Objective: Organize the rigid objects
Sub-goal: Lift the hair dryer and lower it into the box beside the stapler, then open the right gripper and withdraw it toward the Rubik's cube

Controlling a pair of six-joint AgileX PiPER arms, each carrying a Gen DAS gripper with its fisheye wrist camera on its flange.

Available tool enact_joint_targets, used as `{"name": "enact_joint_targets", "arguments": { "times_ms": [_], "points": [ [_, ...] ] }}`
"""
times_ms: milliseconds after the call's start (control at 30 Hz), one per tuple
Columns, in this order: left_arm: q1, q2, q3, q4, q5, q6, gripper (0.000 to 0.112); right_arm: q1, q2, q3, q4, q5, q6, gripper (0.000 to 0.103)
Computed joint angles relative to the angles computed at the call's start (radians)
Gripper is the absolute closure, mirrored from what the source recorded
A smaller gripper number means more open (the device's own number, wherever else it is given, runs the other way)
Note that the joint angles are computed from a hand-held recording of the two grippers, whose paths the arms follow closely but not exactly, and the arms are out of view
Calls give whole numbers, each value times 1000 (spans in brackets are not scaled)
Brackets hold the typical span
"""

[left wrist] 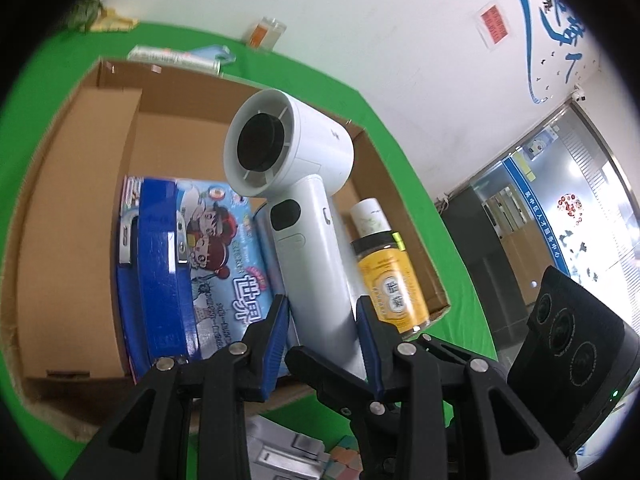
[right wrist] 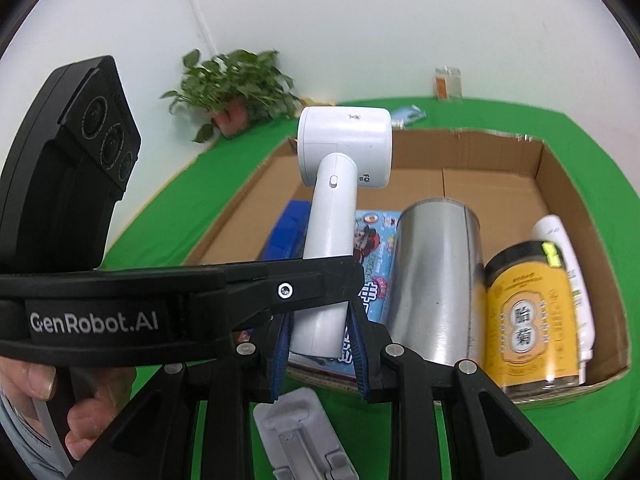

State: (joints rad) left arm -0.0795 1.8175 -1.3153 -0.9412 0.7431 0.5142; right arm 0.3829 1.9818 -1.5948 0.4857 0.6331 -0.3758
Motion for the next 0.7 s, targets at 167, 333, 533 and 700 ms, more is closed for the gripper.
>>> {"name": "enact_joint_targets", "arguments": {
  "times_ms": [167, 333, 533, 700],
  "points": [
    [28, 69, -32, -27, 54, 34, 79, 5, 78, -56, -38, 18, 61, 78],
    [48, 132, -81, -20, 95, -7, 78, 18, 102, -68, -54, 19, 96, 75],
    [54, 114, -38, -26, 75, 15, 82, 10, 51, 15, -5, -21, 18, 73],
    [23, 53, 21, 51, -18, -43, 83, 20, -46, 160, 35, -102, -54, 73]
  ]
}}
